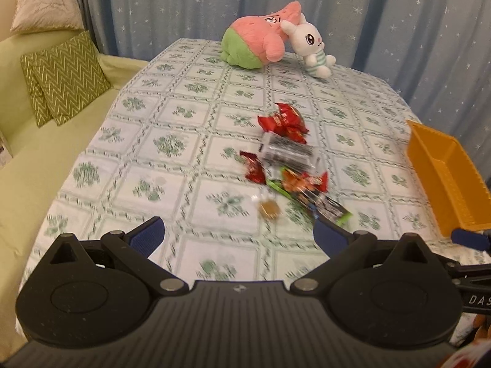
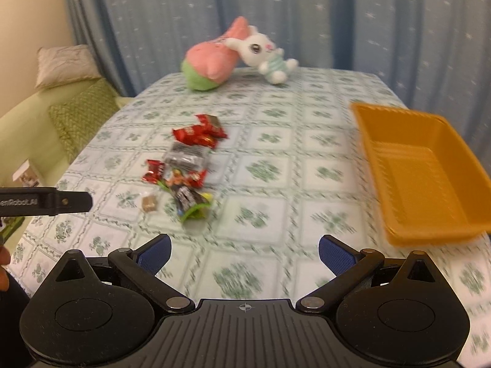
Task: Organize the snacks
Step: 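Grasp the green-and-orange snack bar with the right gripper, then grasp the small brown candy with the left gripper while the right gripper holds the snack bar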
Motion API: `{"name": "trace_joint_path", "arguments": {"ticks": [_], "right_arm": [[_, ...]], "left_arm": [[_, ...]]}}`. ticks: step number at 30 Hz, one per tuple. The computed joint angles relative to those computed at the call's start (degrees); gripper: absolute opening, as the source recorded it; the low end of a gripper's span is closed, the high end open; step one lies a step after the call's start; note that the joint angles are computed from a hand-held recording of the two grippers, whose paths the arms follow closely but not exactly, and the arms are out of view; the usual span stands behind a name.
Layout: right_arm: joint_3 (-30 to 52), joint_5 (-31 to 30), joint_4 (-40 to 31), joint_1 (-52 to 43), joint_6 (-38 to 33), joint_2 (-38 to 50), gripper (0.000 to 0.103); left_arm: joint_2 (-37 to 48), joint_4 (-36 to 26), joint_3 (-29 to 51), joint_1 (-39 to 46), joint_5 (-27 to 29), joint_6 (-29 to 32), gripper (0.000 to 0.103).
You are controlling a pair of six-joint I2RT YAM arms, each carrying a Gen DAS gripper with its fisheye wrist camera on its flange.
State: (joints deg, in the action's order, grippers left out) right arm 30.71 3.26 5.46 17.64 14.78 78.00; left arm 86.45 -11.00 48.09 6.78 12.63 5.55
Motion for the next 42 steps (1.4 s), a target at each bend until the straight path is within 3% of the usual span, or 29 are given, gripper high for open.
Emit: {"name": "trace_joint_path", "arguments": {"ticks": [1, 5, 14, 24, 25, 29, 36, 42], "right_arm": [[0.8, -0.7, 1.9, -0.1, -0.6, 2.1, 0.102], [6.1, -5.9, 6.6, -1.2, -4.0, 11.7, 0.08], [19.0, -10.8, 9.7, 0.3, -13.3, 28.2, 0.05], [29.7, -6.4, 6.3, 3.7, -22.0, 38.6, 0.038], [30.0, -6.1, 6.1, 3.8, -22.4, 38.8, 0.033], [28.9, -6.3, 6.7, 3.8, -23.0, 37.9, 0.03], [15.8, -6.0, 14.3, 0.6, -15.6, 25.5, 0.027], [8.2, -4.7, 13.3, -5.6, -8.9, 20.3, 0.027]], "left_arm": [[1.3, 0.7, 0.8, 0.1, -0.1, 0.1, 0.102], [6.4, 1.6, 4.5, 0.4, 0.2, 0.5, 0.092], [14.3, 3.6, 9.7, -0.2, -0.8, 1.4, 0.092], [16.6, 3.4, 11.6, 1.0, 0.5, 0.2, 0.092], [16.5, 3.4, 11.6, 1.1, 0.7, 0.1, 0.092], [16.3, 3.5, 11.4, 1.0, 1.0, 0.1, 0.092], [15.9, 3.9, 9.6, -0.1, 2.3, 1.1, 0.09], [18.5, 6.6, 8.3, -3.5, 2.7, 1.3, 0.074]]}}
